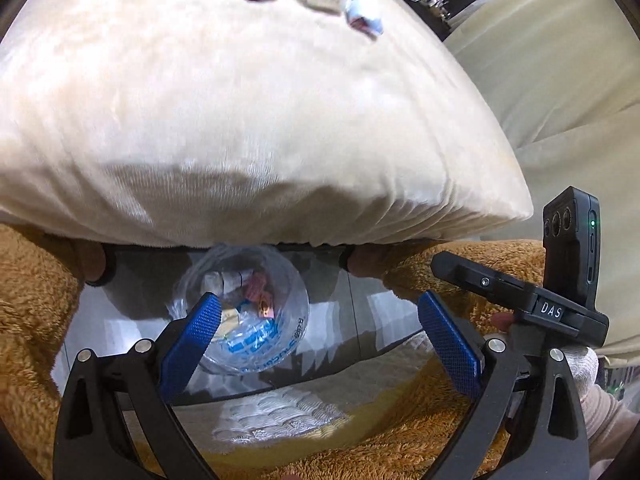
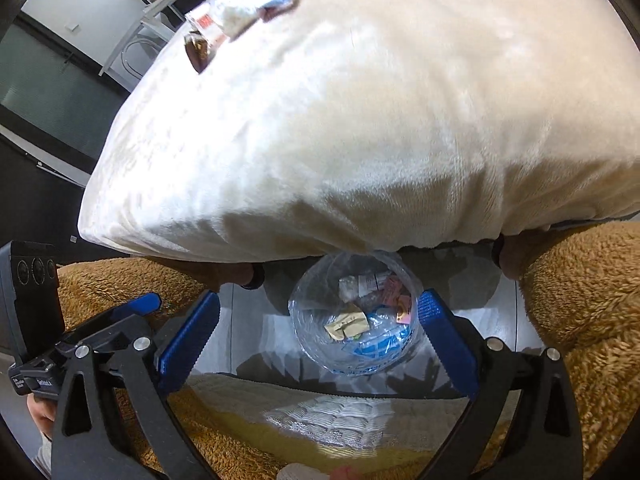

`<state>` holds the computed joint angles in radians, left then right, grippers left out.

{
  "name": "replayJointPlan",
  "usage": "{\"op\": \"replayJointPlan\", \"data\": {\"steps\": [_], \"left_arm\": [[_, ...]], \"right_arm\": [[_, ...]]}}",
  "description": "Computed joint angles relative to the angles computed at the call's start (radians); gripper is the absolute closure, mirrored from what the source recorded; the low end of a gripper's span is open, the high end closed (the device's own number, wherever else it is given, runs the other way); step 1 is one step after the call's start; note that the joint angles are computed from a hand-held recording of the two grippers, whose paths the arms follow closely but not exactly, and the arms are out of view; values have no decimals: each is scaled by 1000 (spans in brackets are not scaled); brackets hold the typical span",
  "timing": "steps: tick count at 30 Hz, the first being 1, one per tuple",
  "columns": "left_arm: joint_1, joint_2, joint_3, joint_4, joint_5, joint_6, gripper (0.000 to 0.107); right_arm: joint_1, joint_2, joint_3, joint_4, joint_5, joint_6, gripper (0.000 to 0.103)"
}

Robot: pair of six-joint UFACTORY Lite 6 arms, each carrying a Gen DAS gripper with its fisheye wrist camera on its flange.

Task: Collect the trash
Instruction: 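Raise both open tools back over the remaining trash on the bed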

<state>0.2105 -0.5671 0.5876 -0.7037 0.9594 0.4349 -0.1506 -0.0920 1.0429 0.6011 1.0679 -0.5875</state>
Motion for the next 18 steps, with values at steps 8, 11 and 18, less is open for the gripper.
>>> {"op": "replayJointPlan", "data": {"steps": [8, 11, 18], "left_arm": [[99, -3, 166, 8, 77, 41, 10], [131, 31, 251, 8, 95, 59, 10], [134, 161, 447, 37, 53, 60, 10]], "right_arm": [[-35, -8, 146, 25, 59, -24, 5], [-44, 28, 229, 43, 79, -31, 5], [-21, 149, 447, 57, 95, -38, 5]]}}
